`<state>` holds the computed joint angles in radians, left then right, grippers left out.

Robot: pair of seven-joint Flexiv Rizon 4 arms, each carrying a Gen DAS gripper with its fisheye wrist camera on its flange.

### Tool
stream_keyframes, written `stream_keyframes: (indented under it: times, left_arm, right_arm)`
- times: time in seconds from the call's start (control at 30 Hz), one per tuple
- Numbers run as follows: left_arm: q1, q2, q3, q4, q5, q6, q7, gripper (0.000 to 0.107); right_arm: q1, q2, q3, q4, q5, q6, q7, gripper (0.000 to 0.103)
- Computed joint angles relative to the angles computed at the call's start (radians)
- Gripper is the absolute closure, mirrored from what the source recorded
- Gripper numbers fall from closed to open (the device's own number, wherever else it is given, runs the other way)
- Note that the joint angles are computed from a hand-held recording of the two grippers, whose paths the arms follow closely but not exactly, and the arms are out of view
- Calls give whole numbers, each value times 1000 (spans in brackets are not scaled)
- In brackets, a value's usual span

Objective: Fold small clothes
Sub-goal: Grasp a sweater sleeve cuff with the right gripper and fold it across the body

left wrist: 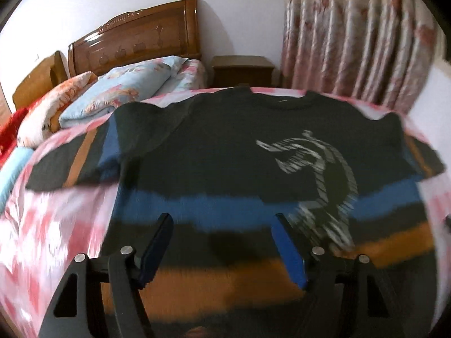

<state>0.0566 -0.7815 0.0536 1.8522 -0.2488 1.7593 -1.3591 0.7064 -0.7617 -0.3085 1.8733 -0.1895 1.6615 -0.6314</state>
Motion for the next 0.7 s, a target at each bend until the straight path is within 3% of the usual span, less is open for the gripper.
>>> stream_keyframes:
  times: [0.07,0.2,0.33,0.4,0.47,0.6,0.67,0.7]
  left_arm:
    - [0,-41,10,-60,-9,-39,16,33]
    - [191,-69,-201,-80,34,-31,63,32]
    - [147,-73,-149,-102,32,-58,66,21]
    - [108,-76,-101,-119,2,-88,42,10]
    - [141,-70,-135,-110,1,-97,49,9]
    - [132,-69,-125,-116,4,-113,63,7]
    - [148,-70,-144,-114,4,-107,69,7]
    - [155,-71,-152,-112,4,-104,72,7]
  right_arm:
    - [-24,-28,-29,-52,3,-46,24,0]
    - [-147,-76,10,-175,-17,-159,86,0]
    - [-203,-147,-14,-311,-71,-242,151,0]
    - [-223,-185,-29,-367,-98,-255,183,0]
    - [-252,-223,-23,-442,-127,-295,204,0]
    - [-326,-275,55,-583,-194,-402,163,0]
    - [-309,-289,14,-597,-264,-423,189,0]
    - [-293,-272,-8,-558,-265,-392,206,11]
